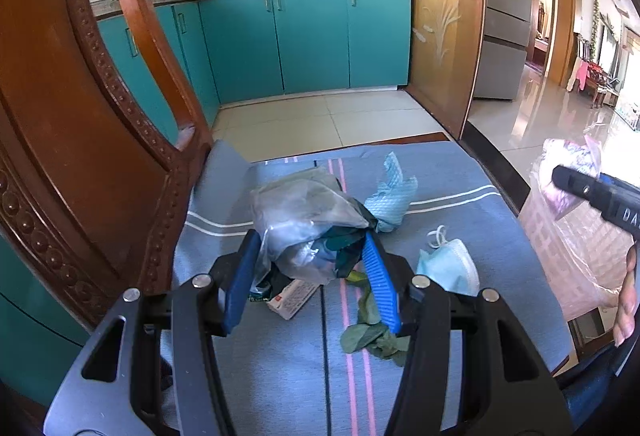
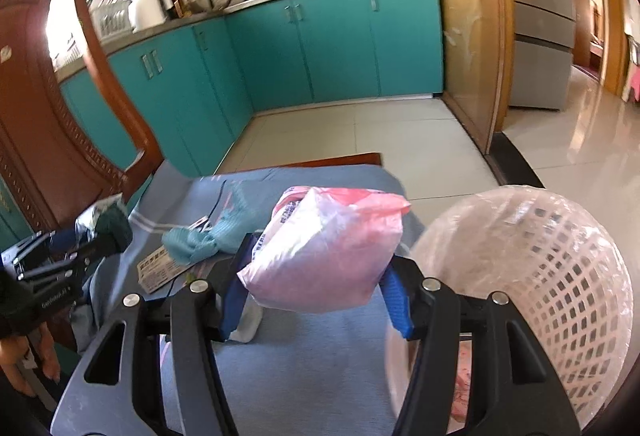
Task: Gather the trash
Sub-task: 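Close the left tool on the clear-and-black plastic bag while the right tool holds the pink bag, then carry both bags to the basket and open both tools over it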
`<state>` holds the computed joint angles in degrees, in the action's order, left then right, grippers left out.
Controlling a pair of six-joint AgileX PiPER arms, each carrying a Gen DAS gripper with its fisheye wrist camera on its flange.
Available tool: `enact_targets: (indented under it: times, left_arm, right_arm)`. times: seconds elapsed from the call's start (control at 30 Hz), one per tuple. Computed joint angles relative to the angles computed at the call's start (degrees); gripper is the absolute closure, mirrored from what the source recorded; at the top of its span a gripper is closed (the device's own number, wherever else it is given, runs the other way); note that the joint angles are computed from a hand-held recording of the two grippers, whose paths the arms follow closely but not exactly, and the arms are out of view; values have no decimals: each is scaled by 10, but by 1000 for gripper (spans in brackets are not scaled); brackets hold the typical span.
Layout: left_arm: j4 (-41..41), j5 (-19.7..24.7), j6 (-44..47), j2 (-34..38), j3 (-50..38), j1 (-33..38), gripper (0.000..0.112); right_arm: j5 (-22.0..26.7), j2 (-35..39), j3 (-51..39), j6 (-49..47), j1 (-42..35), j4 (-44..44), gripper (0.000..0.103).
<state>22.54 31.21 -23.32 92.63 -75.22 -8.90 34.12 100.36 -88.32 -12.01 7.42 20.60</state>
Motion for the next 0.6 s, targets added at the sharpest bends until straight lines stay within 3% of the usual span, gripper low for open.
enact_targets:
  times: [0.13, 0.33, 0.5, 0.6]
  left_arm:
    - [28, -2, -19, 6, 1, -17, 59]
    - [54, 3, -33, 15, 6, -34, 59]
    - [45, 11, -28, 12, 8, -43, 59]
    - [45, 13, -29, 5, 12, -59, 59]
  right_arm:
    - [-9, -14, 21, 25, -39, -8, 46]
    - [43, -10, 23, -28, -134, 114, 46]
    - [20, -28, 40, 118, -125, -72, 46]
    - [36, -22, 36, 148, -123, -124, 46]
